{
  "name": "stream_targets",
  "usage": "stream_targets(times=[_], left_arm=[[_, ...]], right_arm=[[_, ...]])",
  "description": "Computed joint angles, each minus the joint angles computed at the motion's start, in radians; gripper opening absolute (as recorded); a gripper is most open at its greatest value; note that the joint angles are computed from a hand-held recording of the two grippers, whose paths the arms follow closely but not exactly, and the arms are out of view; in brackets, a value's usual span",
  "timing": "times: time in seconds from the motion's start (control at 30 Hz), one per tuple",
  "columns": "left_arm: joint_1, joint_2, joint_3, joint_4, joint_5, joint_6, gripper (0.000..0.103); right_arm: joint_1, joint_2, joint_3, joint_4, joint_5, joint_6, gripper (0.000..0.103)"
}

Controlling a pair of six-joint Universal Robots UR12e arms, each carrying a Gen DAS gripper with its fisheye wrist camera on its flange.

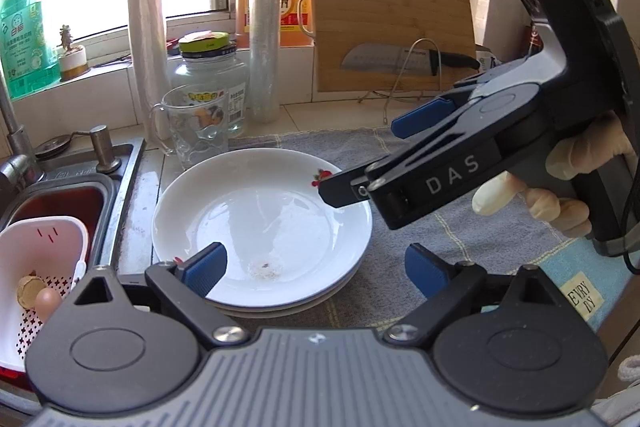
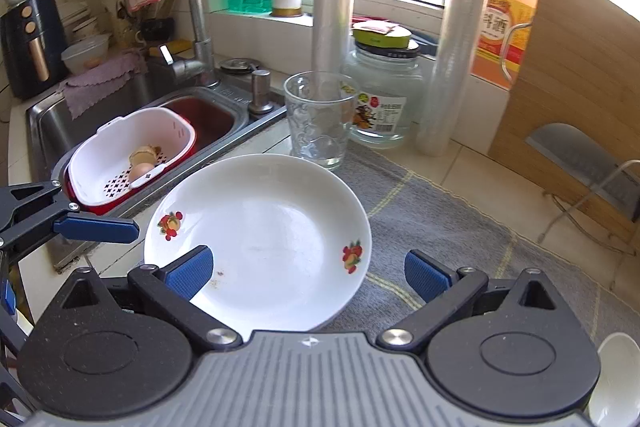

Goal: Organize plates and bowls
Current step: 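Open both tools and release the deep plate on the stack, then move both tools toward the white flower-print bowls, then grasp a white bowl's rim with the left tool while the right tool grips the opposite rim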

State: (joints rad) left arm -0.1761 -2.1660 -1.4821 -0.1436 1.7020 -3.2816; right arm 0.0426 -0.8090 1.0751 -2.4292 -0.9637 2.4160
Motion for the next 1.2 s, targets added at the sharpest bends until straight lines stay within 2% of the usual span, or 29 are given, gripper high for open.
stream_targets(times=[0.1, 0.2, 0.43, 0.53, 0.63, 0.93, 1.2], left_arm=[[0.003, -0.007, 0.013, -0.007, -0.057, 0.046, 0.096], [0.004, -0.019, 0.034, -0.016, -0.118, 0.099, 0.096], [-0.014, -0.074, 0.121, -0.052, -0.252, 0.196, 0.096], [-0.037, -0.107, 0.170, -0.071, -0.266, 0.228, 0.096], [-0.059, -0.136, 0.217, -0.082, -0.283, 0.216, 0.096], [-0.124, -0.245, 0.382, -0.130, -0.297, 0.199, 0.096], [-0.168, -0.337, 0.515, -0.163, -0.277, 0.214, 0.096]], right_arm=[[-0.015, -0.017, 0.038, -0.069, -0.029, 0.076, 0.103], [-0.028, -0.032, 0.074, -0.143, -0.093, 0.141, 0.103], [-0.080, -0.071, 0.159, -0.263, -0.179, 0.254, 0.103], [-0.114, -0.087, 0.192, -0.302, -0.187, 0.263, 0.103], [-0.148, -0.094, 0.204, -0.317, -0.196, 0.274, 0.103], [-0.235, -0.079, 0.184, -0.286, -0.179, 0.264, 0.103], [-0.289, -0.037, 0.133, -0.167, -0.061, 0.278, 0.103]])
